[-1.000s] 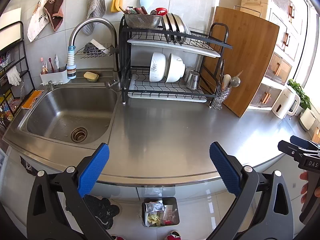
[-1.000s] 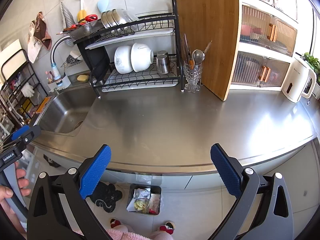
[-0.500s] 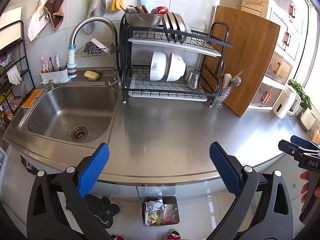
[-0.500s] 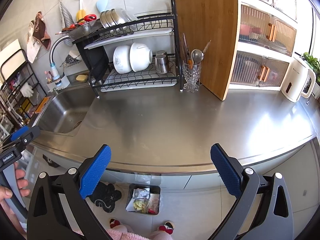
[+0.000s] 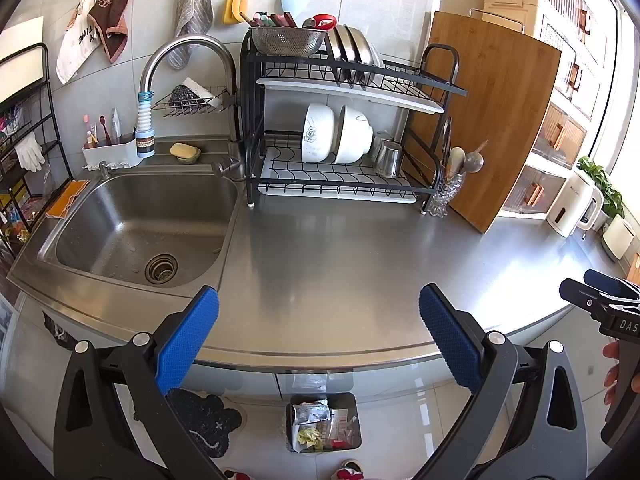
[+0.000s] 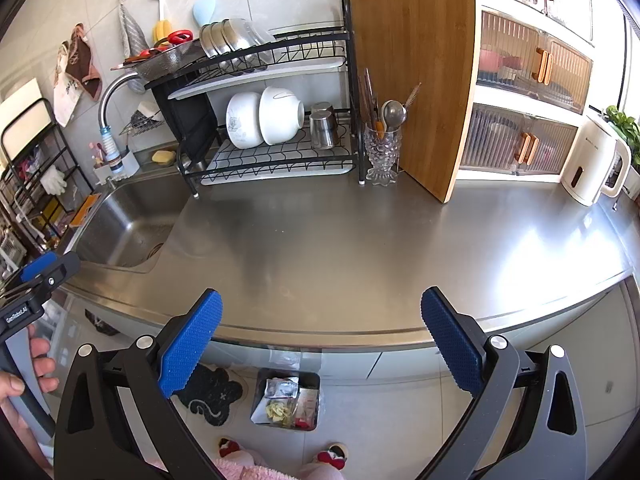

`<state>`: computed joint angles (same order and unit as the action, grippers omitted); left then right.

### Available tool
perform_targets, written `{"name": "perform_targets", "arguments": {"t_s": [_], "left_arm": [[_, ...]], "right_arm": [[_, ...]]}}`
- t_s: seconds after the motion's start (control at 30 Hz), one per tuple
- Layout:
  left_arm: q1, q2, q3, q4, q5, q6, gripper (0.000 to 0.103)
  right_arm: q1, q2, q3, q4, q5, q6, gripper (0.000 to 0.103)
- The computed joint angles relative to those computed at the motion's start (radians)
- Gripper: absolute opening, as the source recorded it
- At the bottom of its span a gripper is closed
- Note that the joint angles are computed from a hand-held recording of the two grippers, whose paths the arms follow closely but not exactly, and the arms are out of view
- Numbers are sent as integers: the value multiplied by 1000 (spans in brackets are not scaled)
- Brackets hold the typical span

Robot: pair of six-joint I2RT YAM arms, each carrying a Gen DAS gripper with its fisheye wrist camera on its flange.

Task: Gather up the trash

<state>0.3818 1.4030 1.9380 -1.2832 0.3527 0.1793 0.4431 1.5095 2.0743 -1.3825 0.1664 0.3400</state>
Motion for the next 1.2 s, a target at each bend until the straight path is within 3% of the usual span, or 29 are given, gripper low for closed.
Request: {"name": "perform_targets", "arguments": {"t_s": [1.2], "left_arm": [[23,-1,10,-20,13,16,95]], "right_arm": [[-2,-18,-16,1,-4,-2,100]]}}
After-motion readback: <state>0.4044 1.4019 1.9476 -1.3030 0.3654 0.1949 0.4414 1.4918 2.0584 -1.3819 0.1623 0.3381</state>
